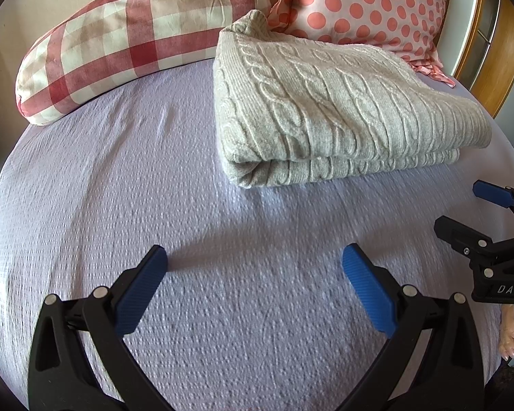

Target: Fold small clothes

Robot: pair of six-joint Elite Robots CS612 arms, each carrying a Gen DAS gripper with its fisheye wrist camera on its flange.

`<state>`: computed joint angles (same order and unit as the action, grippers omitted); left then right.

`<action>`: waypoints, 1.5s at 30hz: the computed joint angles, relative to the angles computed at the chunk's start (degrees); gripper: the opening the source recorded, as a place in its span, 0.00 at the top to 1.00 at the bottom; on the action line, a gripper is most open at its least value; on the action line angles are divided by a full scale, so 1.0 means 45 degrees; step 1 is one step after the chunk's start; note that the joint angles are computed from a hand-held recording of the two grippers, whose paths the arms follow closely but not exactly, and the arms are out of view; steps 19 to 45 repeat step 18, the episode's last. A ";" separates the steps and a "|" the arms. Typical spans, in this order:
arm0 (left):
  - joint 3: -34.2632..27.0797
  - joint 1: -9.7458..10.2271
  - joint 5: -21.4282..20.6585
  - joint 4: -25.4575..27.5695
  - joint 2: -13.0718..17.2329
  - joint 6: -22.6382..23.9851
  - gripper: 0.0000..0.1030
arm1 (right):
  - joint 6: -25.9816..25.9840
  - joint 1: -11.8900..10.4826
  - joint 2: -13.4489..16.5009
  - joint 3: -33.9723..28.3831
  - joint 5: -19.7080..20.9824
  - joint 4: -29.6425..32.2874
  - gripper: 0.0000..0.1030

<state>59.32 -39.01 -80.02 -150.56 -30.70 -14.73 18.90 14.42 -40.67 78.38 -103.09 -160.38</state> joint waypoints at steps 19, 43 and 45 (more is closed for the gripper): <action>0.0048 0.0001 -0.0005 -0.0080 -0.0018 0.0067 0.02 | 0.0011 0.0001 0.0001 -0.0002 -0.0005 -0.0001 0.01; 0.0048 0.0001 -0.0005 -0.0080 -0.0018 0.0067 0.02 | 0.0011 0.0001 0.0001 -0.0002 -0.0005 -0.0001 0.01; 0.0048 0.0001 -0.0005 -0.0080 -0.0018 0.0067 0.02 | 0.0011 0.0001 0.0001 -0.0002 -0.0005 -0.0001 0.01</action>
